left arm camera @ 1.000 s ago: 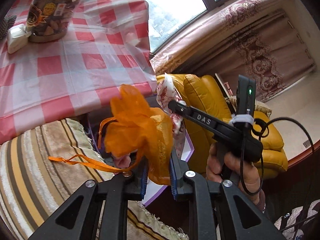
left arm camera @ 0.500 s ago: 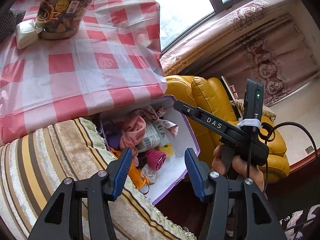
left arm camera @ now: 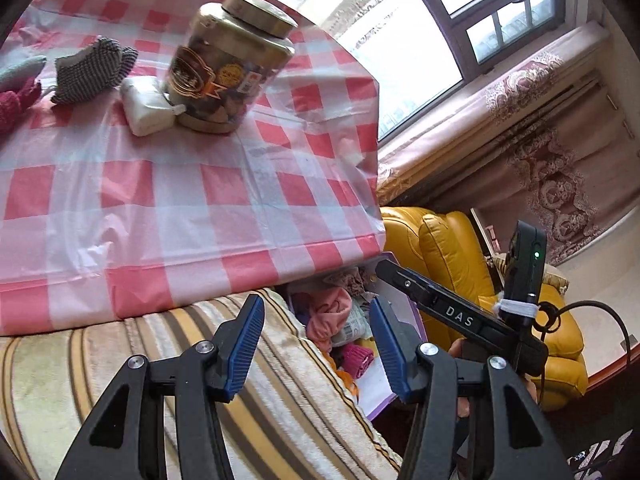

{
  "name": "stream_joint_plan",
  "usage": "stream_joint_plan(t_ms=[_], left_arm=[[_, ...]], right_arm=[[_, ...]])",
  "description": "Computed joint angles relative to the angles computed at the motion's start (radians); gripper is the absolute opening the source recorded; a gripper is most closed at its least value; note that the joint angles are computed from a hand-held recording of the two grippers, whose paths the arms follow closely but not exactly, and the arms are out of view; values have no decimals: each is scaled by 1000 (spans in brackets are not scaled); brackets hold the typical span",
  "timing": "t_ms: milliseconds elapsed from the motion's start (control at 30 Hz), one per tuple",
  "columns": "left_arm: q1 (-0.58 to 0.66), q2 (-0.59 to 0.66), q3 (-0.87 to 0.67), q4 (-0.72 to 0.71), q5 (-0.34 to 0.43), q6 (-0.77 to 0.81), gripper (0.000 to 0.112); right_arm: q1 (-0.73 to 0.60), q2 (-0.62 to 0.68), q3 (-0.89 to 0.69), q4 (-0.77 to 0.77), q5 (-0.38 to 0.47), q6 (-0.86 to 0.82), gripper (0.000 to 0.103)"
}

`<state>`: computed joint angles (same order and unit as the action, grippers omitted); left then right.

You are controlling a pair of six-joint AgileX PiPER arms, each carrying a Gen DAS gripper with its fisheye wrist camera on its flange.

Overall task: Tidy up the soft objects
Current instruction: 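Move both open tools back over the grey towel and houndstooth plush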

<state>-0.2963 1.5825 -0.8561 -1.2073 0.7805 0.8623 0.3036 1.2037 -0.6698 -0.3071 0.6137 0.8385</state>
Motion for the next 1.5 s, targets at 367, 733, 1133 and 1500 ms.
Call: stream_joint_plan(t_ms=[367, 733, 1133, 1500], left_arm=[[296, 3, -4, 9, 59, 69, 55], [516, 61, -98, 12, 106, 84, 55], [586, 181, -270, 32, 54, 29, 56], [570, 388, -571, 229, -43, -191, 70]], right_arm=[[185, 185, -190, -77, 17, 79, 66], [270, 379, -436, -75, 37, 32, 69], [317, 661, -826, -46, 85, -71, 76], [324, 1078, -1424, -53, 261, -235, 85]])
